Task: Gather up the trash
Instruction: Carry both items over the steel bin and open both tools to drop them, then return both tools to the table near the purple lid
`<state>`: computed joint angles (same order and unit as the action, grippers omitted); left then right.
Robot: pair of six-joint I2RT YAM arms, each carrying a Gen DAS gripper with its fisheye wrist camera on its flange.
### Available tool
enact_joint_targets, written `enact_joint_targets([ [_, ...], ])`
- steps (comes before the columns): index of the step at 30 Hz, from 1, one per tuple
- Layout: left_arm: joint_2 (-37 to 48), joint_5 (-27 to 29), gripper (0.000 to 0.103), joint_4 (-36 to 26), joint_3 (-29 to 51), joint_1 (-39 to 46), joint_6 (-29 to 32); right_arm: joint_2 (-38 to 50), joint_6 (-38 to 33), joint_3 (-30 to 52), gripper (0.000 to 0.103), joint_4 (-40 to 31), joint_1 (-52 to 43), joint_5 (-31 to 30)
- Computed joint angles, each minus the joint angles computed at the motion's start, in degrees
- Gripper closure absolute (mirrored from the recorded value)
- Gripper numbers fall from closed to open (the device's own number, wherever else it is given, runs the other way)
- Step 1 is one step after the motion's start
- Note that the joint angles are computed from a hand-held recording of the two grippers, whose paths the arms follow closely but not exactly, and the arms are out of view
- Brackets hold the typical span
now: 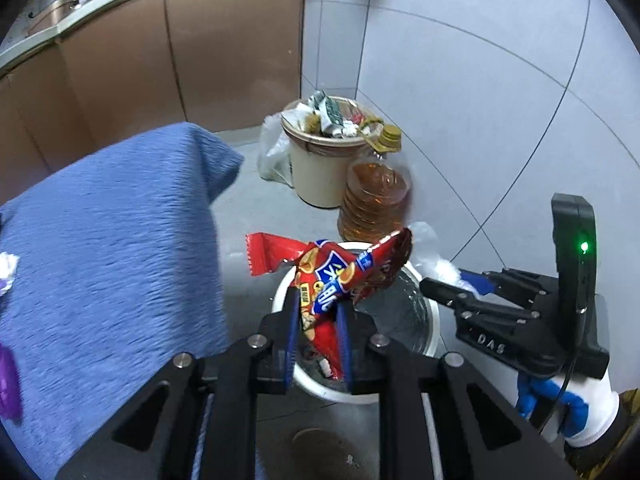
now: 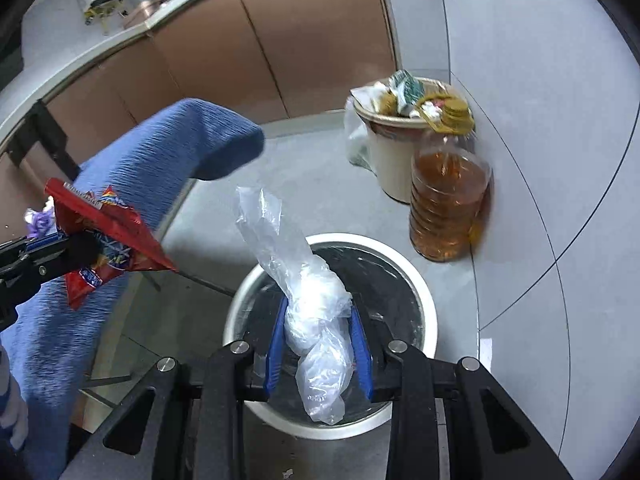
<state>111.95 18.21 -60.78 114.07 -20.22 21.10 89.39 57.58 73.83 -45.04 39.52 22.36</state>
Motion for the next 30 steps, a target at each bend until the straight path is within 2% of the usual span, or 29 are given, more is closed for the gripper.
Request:
enact_joint_targets([
  [1, 0.6, -0.1, 0.069, 0.4, 0.1, -0.4, -0.6, 0.0, -0.2, -0.8, 0.071, 0.5, -0.6, -0.5],
  [2, 1.2, 0.0, 0.064, 0.6, 0.4, -0.7, -1.1, 0.1, -0.2, -1.2, 0.069, 0.7, -0.9, -0.7],
  [3, 2.0, 0.1, 0.055, 0.8, 1.0, -1.0, -1.7, 0.2, -0.2, -1.6, 0.062, 0.8, -1.1, -0.7],
  [4, 2.5, 0.3, 0.050, 0.8, 1.5, -1.1, -2.1, 0.1, -0.1, -2.0, 0.057, 0.6, -1.2, -0.5],
  [9, 3.4, 1.3, 0.049, 0.0, 2.2, -1.3, -2.6, -0.6, 0.7, -3.8, 0.055, 0.7, -1.7, -0.6],
  [13, 1.0, 2.5, 0.049, 0.1, 0.2, -0.8, -2.5, -1.4, 1.8, -3.8, 0.055, -0.3, -0.9, 0.2],
  [19, -4.1, 5.6, 0.049, 2.0, -2.6, 1.8, -3.3, -2.1, 3.9, 0.7, 0.055, -5.3, 2.7, 3.8],
  [25, -9.6, 9.0, 0.049, -0.9, -3.0, 6.0, -1.3, -0.2, 4.1, 10.2, 0.055, -11.8, 7.1, 8.4],
  [30, -14.1, 11.0, 0.049, -3.0, -3.9, 10.7, 2.1, 4.4, 2.7, 22.3, 0.055, -17.6, 11.2, 12.5],
])
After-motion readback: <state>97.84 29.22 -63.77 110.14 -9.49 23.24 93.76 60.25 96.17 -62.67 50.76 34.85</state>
